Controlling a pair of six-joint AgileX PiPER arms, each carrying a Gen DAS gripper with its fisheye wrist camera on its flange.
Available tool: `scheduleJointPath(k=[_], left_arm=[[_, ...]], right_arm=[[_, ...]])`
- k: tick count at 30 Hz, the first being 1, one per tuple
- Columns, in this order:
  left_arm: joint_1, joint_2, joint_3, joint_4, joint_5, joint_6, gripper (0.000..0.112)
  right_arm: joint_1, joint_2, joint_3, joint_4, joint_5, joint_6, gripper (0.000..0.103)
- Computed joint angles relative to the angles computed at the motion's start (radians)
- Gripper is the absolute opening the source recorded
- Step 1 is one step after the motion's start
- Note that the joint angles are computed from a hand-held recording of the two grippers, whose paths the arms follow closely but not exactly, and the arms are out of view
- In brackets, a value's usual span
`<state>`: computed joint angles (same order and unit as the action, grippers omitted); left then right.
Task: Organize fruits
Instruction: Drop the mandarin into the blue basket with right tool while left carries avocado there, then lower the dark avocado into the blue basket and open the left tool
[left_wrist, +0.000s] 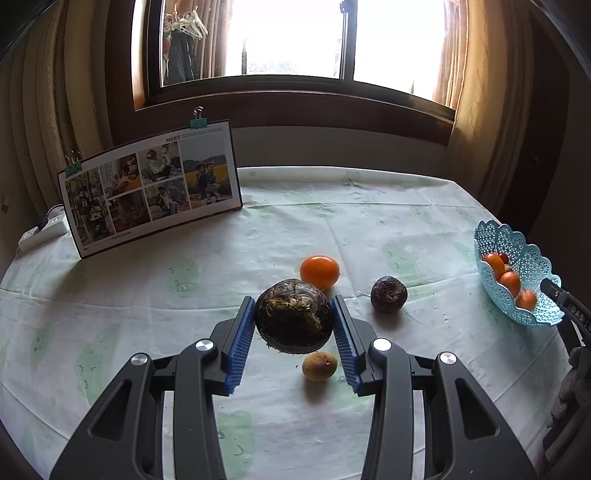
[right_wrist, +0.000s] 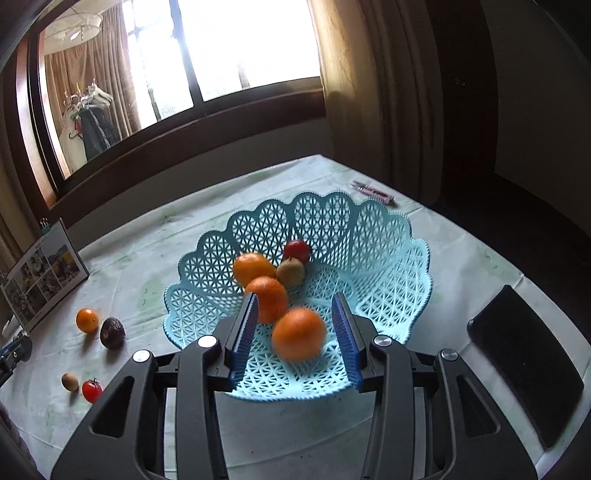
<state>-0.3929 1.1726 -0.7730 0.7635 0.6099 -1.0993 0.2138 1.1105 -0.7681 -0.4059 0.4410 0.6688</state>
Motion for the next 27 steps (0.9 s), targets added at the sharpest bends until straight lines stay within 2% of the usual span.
scheduleJointPath(k=[2, 5, 10, 13, 21, 25, 27], left_arm=[[-0.024, 0.009, -0.01, 0.021, 0.02, -0.017, 0.042], [-0.066, 0.025, -0.032, 0.041, 0.048, -0.031, 0.042], [-0.133, 0.066, -0.092, 0.053, 0.072, -0.029, 0.043], [-0.162, 0.104, -0.141, 0.029, 0.061, -0.003, 0.043], [-0.252, 0.25, -0.285, -0.012, 0.014, 0.05, 0.043], [-0.282, 0.34, -0.372, -0.042, -0.033, 0.095, 0.043], [-0.29, 0.378, -0.408, -0.062, -0.049, 0.124, 0.043]], right_arm=[[-0.009, -0.01, 0.01, -0.015, -0.014, 0.018, 0.043], [0.002, -0.027, 0.036, -0.117, -0.03, 0.121, 0.043], [0.05, -0.063, 0.092, -0.414, -0.031, 0.423, 0.043], [0.068, -0.081, 0.122, -0.555, -0.023, 0.574, 0.043], [0.051, -0.11, 0.156, -0.642, -0.044, 0.683, 0.044], [0.07, -0.129, 0.173, -0.736, -0.015, 0.791, 0.057], [0.09, -0.138, 0.18, -0.783, 0.015, 0.844, 0.057]])
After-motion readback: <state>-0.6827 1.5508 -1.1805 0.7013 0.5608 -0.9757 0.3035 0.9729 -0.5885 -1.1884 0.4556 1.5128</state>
